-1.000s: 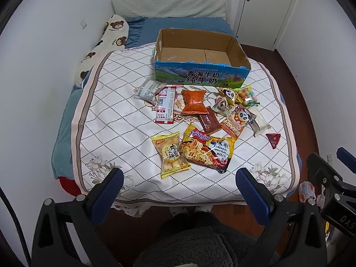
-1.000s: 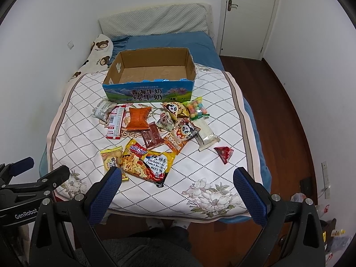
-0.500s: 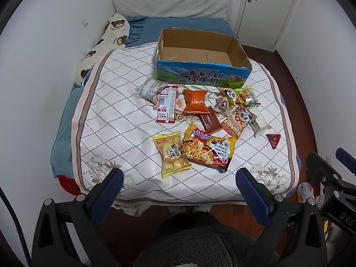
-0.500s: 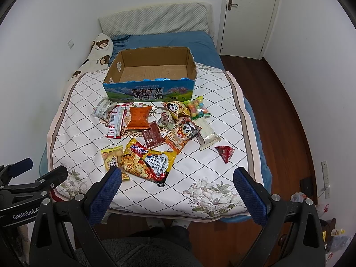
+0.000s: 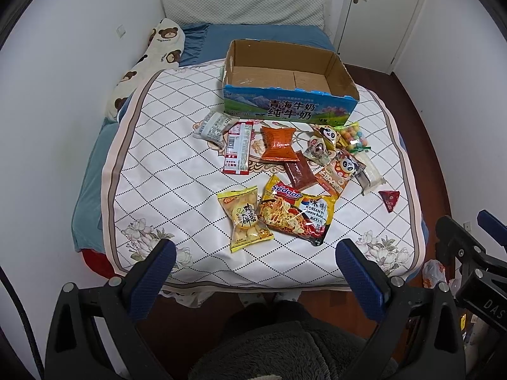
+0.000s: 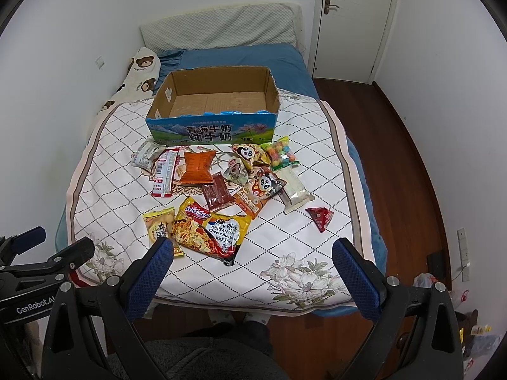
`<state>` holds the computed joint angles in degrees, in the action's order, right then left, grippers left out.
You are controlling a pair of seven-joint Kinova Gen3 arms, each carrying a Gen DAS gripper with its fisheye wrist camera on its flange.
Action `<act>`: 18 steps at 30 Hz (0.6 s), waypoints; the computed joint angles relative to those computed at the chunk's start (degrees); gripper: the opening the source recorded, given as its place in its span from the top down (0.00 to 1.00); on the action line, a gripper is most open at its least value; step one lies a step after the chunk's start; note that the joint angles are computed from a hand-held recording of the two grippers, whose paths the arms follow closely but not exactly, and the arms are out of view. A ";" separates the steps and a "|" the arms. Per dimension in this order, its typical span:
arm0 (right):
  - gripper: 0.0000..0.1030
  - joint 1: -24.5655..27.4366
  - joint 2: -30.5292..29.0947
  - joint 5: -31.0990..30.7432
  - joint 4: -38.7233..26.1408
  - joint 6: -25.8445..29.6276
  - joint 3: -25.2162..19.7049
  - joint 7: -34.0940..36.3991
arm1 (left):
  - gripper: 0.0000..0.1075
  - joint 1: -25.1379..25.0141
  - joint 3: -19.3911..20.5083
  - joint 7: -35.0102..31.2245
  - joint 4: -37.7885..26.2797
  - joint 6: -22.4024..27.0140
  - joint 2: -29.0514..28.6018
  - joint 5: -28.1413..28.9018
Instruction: Organize snacks
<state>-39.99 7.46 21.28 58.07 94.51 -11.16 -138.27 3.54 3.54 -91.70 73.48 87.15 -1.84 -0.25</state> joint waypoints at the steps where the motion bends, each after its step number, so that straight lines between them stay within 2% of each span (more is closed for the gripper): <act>1: 0.01 0.05 0.07 -0.04 -0.04 -0.01 0.03 0.10 | 0.04 -0.01 -0.02 -0.01 -0.03 0.01 0.05 0.04; 14: 0.01 0.62 -0.09 -0.98 0.58 -0.75 0.10 -0.10 | 0.04 -0.19 -0.21 -0.13 -0.18 0.01 0.17 0.11; 18: 0.01 1.80 0.30 -2.67 2.02 -2.45 0.41 0.69 | 0.04 -0.18 -0.14 1.01 0.35 -1.58 0.67 -0.78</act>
